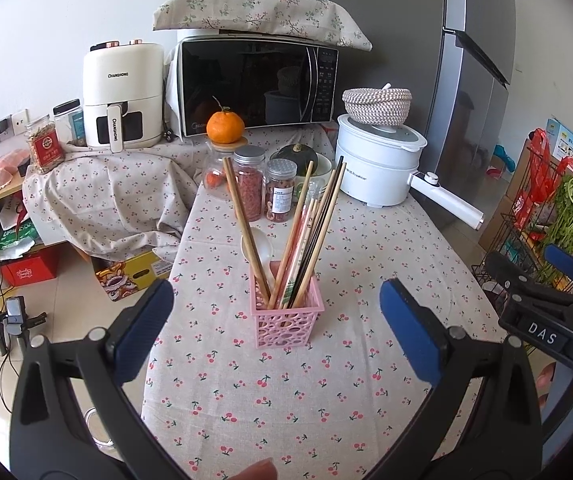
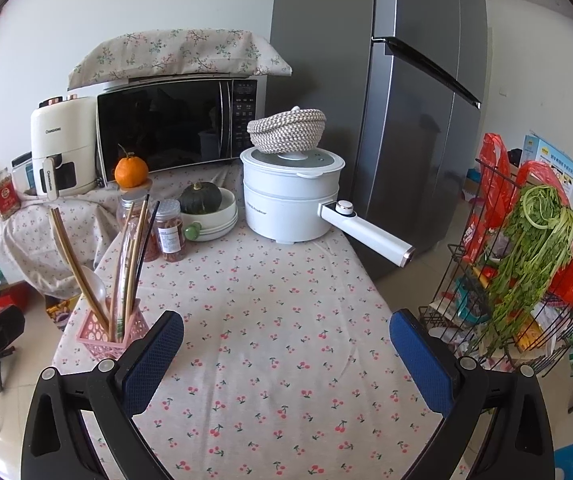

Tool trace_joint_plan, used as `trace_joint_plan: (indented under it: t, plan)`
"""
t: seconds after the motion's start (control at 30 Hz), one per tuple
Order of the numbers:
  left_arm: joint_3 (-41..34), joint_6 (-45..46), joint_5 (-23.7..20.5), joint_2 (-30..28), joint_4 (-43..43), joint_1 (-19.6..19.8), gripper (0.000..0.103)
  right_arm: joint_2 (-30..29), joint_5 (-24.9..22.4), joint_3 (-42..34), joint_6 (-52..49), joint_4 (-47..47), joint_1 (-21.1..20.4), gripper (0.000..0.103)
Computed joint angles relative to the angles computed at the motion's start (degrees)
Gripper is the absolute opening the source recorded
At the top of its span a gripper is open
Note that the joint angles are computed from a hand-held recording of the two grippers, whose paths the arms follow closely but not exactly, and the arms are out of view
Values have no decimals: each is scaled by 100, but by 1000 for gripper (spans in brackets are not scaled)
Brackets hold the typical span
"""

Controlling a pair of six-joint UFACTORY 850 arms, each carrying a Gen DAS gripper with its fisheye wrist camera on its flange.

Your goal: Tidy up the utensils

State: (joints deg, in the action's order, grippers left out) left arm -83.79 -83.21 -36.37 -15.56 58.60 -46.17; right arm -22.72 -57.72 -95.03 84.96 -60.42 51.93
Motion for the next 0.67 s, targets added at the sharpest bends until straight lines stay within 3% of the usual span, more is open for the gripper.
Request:
trace_joint_plan:
  t: [0.67]
  plan:
    - [-48,355,-151,-61,-301,9,102,-20,81,-2,-100,203,-67,103]
